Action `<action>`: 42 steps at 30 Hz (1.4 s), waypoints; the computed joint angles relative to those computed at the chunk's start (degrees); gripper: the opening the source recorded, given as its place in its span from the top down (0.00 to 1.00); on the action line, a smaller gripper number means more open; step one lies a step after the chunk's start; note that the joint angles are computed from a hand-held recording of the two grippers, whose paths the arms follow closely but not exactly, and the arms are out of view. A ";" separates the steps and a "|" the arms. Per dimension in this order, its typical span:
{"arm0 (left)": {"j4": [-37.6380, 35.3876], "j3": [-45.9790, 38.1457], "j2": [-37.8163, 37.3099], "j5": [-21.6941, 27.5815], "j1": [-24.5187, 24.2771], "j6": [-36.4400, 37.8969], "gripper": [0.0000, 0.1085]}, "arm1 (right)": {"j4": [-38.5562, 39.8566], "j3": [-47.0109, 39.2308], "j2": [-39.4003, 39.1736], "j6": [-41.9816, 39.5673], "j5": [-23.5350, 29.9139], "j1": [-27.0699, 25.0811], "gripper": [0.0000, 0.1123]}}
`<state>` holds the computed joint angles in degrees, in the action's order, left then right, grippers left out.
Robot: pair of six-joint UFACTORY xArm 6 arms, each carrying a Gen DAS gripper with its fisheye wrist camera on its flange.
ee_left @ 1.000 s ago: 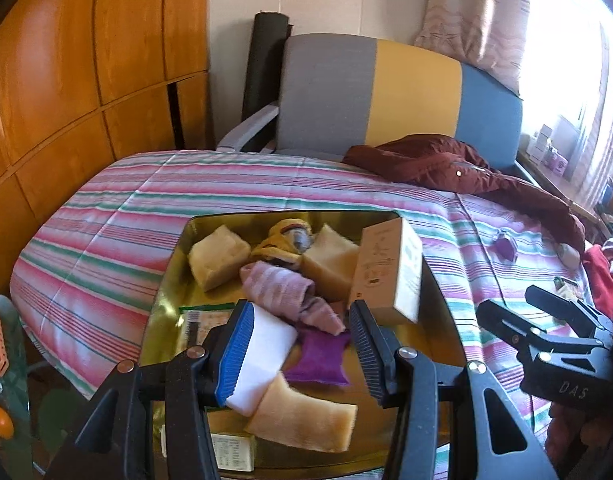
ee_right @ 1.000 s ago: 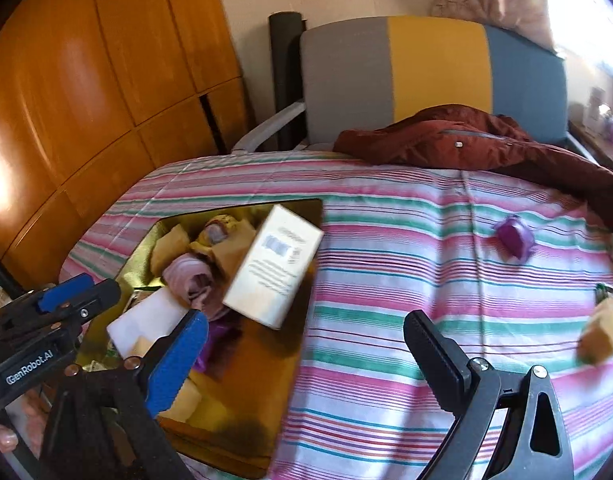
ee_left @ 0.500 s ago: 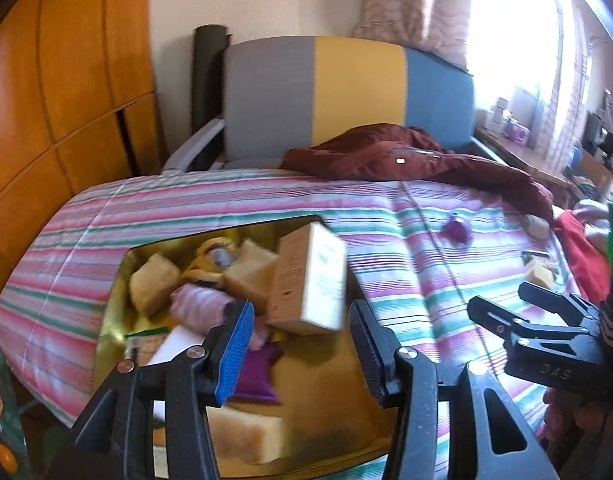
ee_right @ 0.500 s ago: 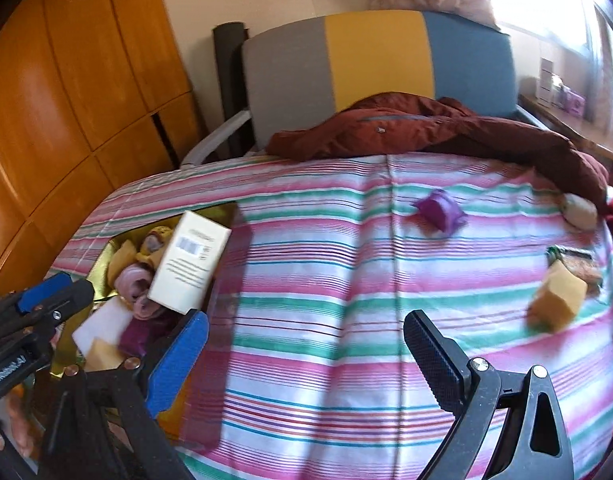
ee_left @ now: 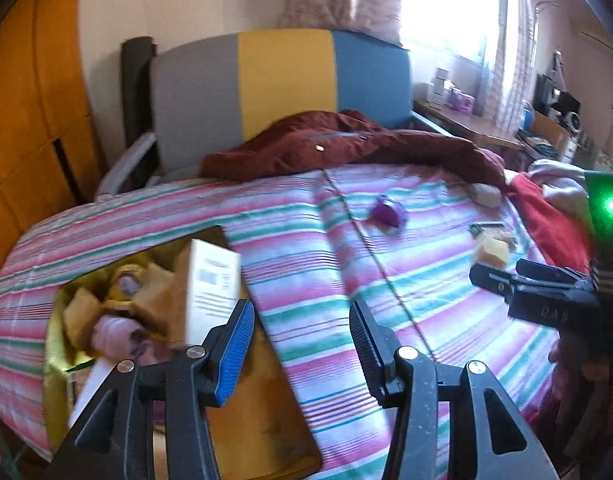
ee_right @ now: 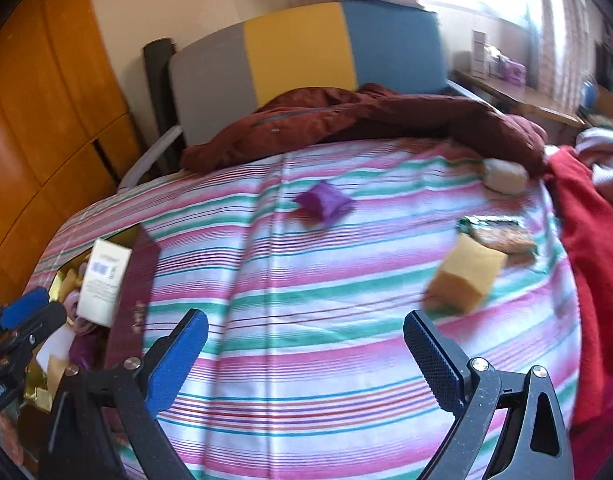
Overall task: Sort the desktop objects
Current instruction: 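Move both tools from the tray toward the purple pouch and yellow sponge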
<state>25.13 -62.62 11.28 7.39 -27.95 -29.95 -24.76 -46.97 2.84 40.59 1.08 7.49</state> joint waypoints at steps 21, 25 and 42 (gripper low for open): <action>-16.63 -8.40 7.85 3.81 -5.46 17.59 0.54 | 30.87 -3.91 3.02 -23.46 8.98 -8.40 0.12; -17.17 -10.84 9.66 5.31 -6.00 18.34 0.54 | 37.68 -6.75 6.17 -26.52 7.69 -9.62 0.12; -25.78 -39.59 28.24 20.34 -6.59 24.75 0.53 | 37.90 -18.60 16.45 -29.41 18.01 -10.20 0.42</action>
